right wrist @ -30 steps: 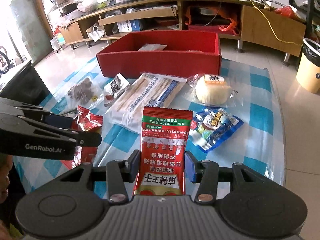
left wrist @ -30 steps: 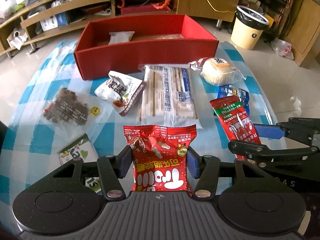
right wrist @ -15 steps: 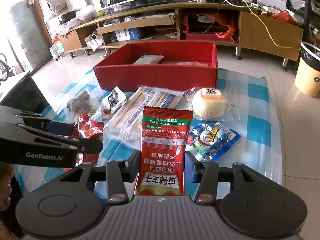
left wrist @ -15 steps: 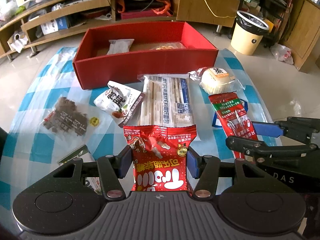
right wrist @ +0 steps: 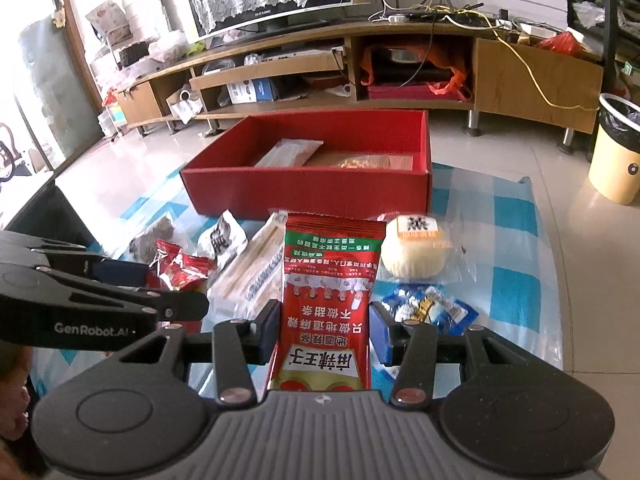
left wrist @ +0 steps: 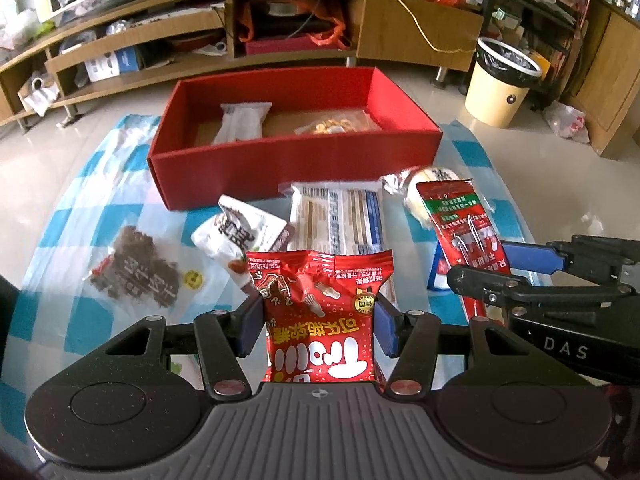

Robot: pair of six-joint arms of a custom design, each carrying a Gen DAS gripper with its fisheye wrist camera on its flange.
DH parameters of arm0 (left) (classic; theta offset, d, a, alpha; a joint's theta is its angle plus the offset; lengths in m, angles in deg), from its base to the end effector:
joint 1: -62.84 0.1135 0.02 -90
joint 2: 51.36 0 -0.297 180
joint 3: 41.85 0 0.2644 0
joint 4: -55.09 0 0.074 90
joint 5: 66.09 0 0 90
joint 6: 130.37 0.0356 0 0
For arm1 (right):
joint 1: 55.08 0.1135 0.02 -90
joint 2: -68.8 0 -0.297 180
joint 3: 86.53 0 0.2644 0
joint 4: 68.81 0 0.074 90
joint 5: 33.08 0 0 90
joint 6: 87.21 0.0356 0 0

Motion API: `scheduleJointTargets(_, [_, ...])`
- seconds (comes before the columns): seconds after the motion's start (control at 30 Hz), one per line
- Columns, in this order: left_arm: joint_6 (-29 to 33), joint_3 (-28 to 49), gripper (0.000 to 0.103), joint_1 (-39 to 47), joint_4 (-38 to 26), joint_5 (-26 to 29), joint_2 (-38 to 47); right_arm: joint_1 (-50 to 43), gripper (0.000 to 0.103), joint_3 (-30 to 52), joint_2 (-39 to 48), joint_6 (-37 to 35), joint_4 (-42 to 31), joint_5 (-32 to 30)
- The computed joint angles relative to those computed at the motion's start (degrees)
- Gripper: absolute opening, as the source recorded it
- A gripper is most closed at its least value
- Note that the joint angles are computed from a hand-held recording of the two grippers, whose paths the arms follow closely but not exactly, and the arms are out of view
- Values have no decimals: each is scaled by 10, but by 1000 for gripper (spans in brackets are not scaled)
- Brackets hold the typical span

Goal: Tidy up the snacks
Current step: 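Carry the Trolli bag and red packet over the red box with both grippers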

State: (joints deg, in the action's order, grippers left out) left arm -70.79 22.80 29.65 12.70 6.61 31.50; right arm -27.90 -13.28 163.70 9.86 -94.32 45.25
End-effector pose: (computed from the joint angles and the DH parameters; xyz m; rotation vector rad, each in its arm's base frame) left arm 0.2462 -0.1484 0.2315 -0.0401 2.5530 -0.0229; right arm 0.3215 0.1732 0.2320 -0.5212 2.3805 0.5191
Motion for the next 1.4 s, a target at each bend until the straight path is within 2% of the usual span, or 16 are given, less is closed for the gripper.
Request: scheduleJointTargets(1.4, [72, 131, 64, 119, 39, 14, 114, -21, 46, 211, 170, 16, 10, -31])
